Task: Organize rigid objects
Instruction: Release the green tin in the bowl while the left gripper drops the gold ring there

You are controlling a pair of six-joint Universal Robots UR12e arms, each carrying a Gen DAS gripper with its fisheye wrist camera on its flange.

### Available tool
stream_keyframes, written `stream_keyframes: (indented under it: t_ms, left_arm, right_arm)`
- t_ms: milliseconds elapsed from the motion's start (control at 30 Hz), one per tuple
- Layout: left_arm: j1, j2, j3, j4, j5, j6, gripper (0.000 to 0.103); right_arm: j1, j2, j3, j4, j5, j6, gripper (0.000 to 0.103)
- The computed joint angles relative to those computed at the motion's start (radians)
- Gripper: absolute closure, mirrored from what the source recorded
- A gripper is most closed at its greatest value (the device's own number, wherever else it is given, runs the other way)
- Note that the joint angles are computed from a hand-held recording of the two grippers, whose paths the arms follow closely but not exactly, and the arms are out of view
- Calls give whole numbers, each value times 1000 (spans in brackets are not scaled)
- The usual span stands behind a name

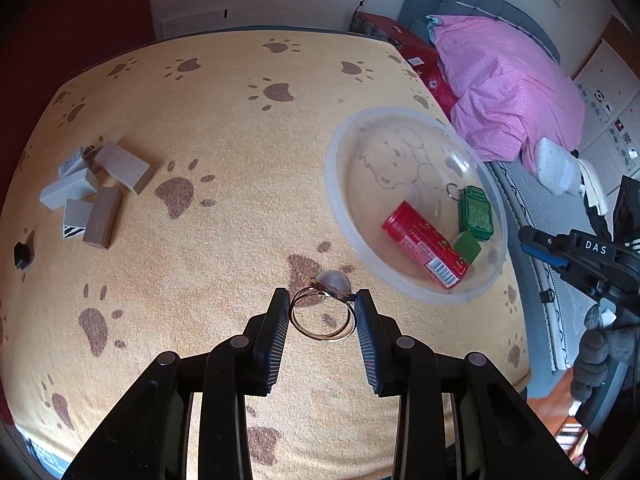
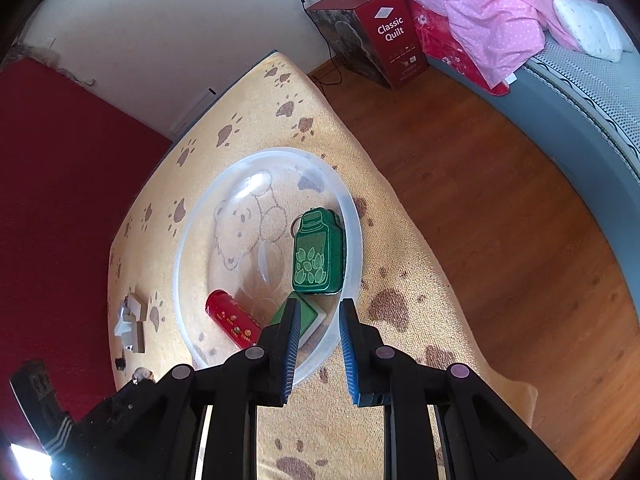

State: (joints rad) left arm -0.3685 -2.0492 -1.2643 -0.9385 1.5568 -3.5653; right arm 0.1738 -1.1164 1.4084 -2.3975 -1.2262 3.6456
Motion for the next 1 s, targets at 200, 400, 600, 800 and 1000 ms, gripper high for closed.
stream_keyframes:
  t_ms: [200, 400, 600, 800, 1000]
  left_arm:
    - [-10, -42, 64, -9, -30, 38, 69]
    - [-19, -87, 125, -30, -59, 71, 69]
    - [-16, -119, 163, -47, -95, 53, 62]
    - [-12, -111, 150, -55, -81, 38, 61]
    - [-5, -91, 121, -61, -49, 13, 61]
  right_arm:
    - [1, -8, 9, 4, 9, -10, 81]
    - [-1, -14, 18, 9, 13, -14, 81]
    - [-1, -12, 15, 18, 19, -16, 81]
    - [5, -1, -2, 24, 33, -31, 81]
    - [17, 7, -19, 40, 45, -63, 81]
